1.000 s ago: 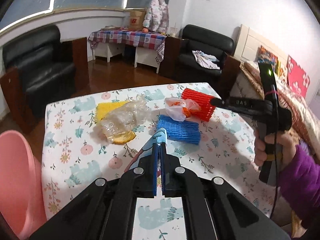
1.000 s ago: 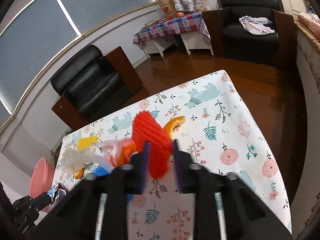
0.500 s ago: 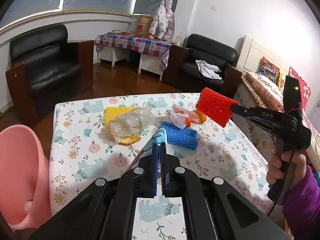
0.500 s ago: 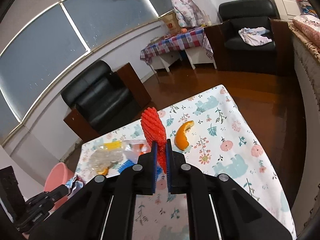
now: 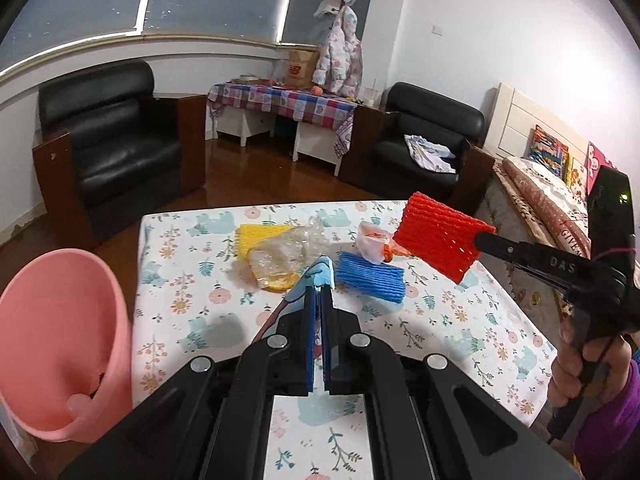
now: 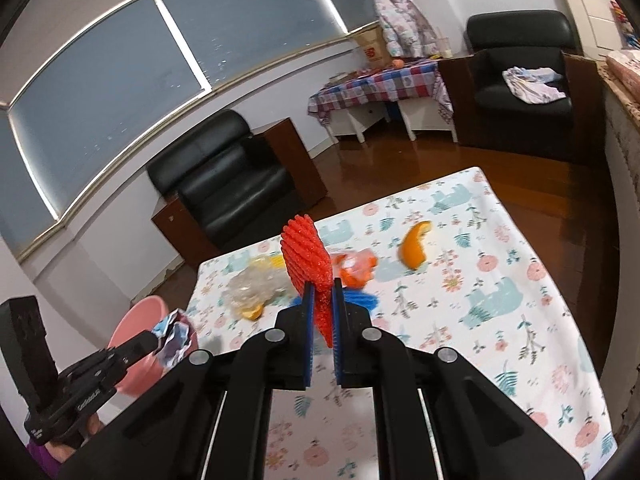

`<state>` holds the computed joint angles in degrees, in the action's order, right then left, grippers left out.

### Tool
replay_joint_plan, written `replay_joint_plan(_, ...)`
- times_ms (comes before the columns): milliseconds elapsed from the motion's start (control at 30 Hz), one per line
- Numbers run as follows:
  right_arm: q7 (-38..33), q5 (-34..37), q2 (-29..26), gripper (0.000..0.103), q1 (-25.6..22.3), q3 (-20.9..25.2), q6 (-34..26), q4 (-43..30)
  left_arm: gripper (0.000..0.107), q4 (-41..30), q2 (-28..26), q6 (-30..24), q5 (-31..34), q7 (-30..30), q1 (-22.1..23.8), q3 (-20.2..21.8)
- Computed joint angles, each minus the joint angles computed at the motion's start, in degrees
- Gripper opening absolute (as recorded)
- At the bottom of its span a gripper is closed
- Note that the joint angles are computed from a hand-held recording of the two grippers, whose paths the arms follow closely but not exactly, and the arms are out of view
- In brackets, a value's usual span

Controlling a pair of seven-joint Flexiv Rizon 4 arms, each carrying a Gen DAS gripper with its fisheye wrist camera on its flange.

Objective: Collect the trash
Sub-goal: 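Carry the wrapper and red mesh sleeve in both tools over the pink bin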

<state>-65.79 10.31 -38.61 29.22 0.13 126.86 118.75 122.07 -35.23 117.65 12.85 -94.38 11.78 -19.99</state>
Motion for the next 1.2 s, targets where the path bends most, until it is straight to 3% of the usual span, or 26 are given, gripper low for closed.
replay_joint_plan(667, -3.7, -0.7, 1.3, 0.008, 5.1, -0.2, -2.5, -0.7, 0.002, 4.3, 4.3, 7.2, -1.1, -3.8, -1.7, 8.1)
replay_joint_plan(1200, -7.0, -0.1, 0.9, 0.008, 12.7, -4.1, -9.2, -6.7, 0.002, 6.8, 6.3, 12.3, 3.7, -8.5, 4.0, 10.9)
